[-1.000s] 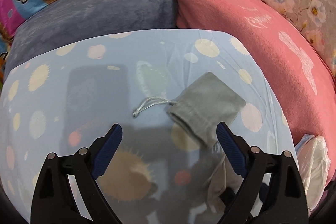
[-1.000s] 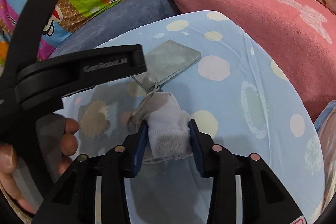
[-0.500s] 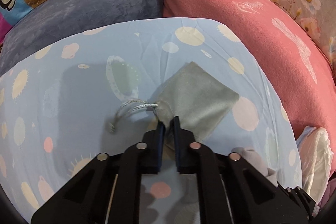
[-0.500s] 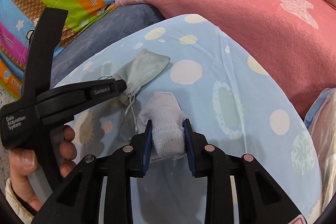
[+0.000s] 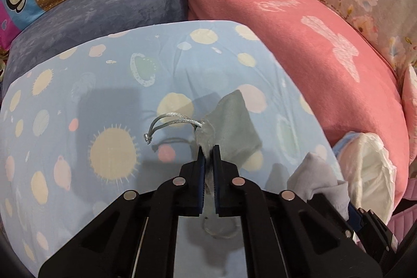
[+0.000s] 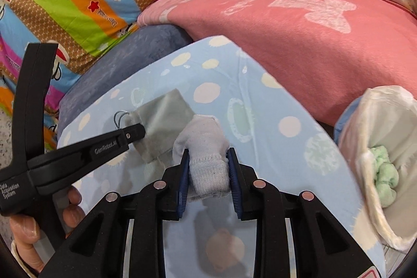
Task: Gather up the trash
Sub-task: 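Carry both items over the bin and open both tools to drop them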
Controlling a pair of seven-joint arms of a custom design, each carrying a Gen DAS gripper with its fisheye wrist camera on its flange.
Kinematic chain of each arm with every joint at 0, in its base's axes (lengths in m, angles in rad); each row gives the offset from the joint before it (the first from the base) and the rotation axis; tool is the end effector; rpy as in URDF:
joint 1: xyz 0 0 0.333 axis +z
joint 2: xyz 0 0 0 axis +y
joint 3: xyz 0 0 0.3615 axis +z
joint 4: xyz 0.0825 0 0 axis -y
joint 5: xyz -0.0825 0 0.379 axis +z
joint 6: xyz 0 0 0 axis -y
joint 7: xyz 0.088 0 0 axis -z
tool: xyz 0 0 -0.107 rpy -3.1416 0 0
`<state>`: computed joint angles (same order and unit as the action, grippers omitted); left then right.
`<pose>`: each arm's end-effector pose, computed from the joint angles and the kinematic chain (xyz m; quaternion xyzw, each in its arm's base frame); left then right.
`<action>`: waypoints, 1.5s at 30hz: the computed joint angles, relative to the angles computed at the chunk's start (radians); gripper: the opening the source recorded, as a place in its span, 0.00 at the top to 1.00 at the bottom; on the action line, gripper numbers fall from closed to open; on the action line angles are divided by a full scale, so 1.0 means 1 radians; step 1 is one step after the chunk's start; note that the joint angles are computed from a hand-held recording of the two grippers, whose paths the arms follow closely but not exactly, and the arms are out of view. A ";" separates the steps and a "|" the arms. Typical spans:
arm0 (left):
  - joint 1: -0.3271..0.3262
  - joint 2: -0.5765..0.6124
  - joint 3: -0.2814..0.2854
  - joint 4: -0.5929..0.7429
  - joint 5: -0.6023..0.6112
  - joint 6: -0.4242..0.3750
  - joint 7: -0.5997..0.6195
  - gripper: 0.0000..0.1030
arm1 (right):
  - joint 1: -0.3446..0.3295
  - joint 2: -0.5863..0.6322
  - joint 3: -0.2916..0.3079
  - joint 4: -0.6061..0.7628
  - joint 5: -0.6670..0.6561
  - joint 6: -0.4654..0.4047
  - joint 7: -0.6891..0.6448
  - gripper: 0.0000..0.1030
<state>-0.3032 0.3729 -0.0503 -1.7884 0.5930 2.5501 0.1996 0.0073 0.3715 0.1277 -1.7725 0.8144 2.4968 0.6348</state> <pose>0.6462 -0.2420 0.4300 -0.8493 0.4522 -0.2012 0.1835 0.6852 0.0779 0.4337 -0.7993 0.4899 -0.0294 0.3468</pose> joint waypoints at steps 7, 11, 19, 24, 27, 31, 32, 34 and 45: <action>-0.063 -0.022 -0.023 0.055 0.056 -0.063 -0.039 0.96 | -0.052 -0.088 -0.026 -0.047 0.103 -0.018 -0.083 0.75; -0.099 -0.002 -0.040 0.125 0.081 -0.112 -0.034 0.96 | -0.073 -0.114 -0.057 -0.047 0.147 -0.039 -0.112 0.74; -0.177 0.085 -0.053 0.310 0.096 -0.189 0.026 0.96 | -0.131 -0.123 -0.113 -0.009 0.205 -0.077 -0.141 0.74; -0.223 0.168 -0.049 0.455 0.072 -0.223 0.100 0.95 | -0.167 -0.104 -0.130 0.025 0.213 -0.080 -0.132 0.74; -0.248 0.221 -0.043 0.542 0.047 -0.241 0.151 0.95 | -0.192 -0.089 -0.135 0.047 0.217 -0.082 -0.123 0.74; -0.279 0.290 -0.029 0.658 0.013 -0.274 0.217 0.95 | -0.222 -0.065 -0.136 0.078 0.219 -0.079 -0.107 0.74; -0.286 0.305 -0.026 0.684 0.004 -0.281 0.232 0.95 | -0.228 -0.058 -0.136 0.088 0.218 -0.080 -0.100 0.74; -0.301 0.337 -0.018 0.742 -0.011 -0.299 0.260 0.95 | -0.244 -0.046 -0.135 0.106 0.217 -0.080 -0.092 0.74; -0.354 0.547 0.018 1.109 -0.115 -0.432 0.400 0.95 | -0.306 0.007 -0.123 0.169 0.184 -0.076 -0.041 0.75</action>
